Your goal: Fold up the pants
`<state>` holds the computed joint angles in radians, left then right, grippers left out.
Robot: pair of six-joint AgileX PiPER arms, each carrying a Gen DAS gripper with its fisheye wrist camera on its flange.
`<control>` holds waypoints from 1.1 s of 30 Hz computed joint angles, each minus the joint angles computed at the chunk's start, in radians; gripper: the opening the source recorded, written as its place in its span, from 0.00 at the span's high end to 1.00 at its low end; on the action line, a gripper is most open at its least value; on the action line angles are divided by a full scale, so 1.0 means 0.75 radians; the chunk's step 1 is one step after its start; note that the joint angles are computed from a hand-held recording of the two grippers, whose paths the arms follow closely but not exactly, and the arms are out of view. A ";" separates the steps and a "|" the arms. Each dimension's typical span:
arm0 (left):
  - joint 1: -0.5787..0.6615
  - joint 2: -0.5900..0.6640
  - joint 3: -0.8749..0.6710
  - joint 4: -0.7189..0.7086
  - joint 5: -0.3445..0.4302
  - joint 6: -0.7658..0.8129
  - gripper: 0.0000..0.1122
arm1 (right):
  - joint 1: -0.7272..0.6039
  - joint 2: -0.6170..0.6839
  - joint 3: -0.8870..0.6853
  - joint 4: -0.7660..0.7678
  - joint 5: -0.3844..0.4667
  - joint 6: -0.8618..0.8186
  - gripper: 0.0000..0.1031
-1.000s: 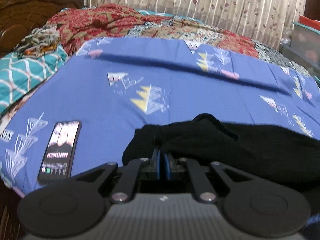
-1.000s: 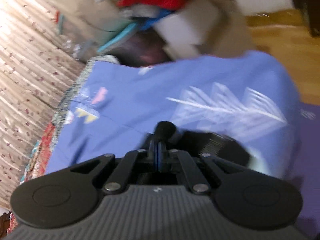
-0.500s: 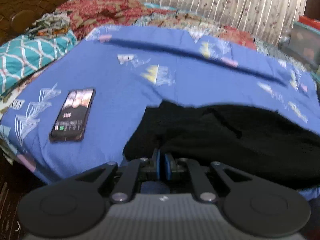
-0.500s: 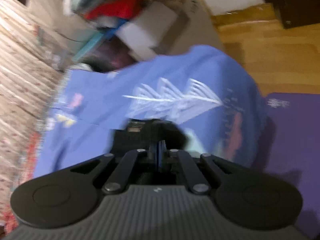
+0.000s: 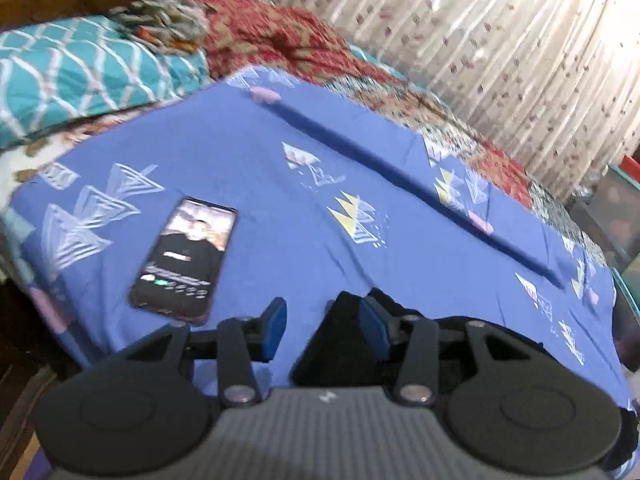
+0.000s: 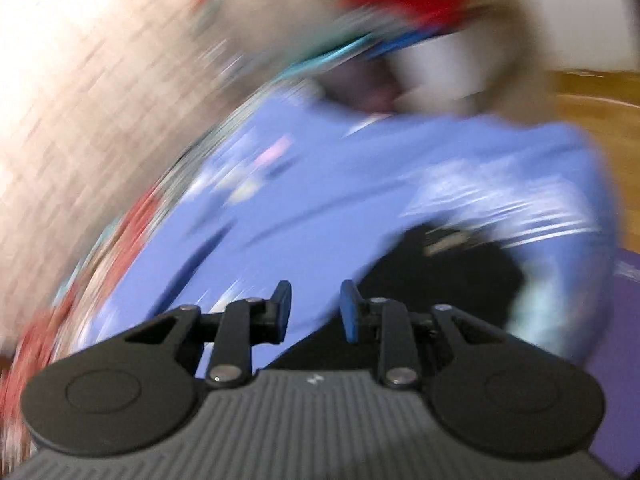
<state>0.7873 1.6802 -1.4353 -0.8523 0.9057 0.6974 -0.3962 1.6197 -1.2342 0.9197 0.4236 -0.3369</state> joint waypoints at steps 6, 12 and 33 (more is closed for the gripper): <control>-0.198 0.062 0.056 0.120 -0.093 0.013 0.59 | 0.498 0.250 -0.351 -0.158 0.149 0.003 0.70; -0.335 -0.086 0.314 0.345 -0.322 0.199 0.58 | 0.765 0.610 -0.856 -0.344 0.349 0.132 0.70; -0.402 0.398 -0.369 0.287 -0.019 -0.067 0.88 | 0.777 0.974 -1.378 -0.321 0.946 0.296 0.97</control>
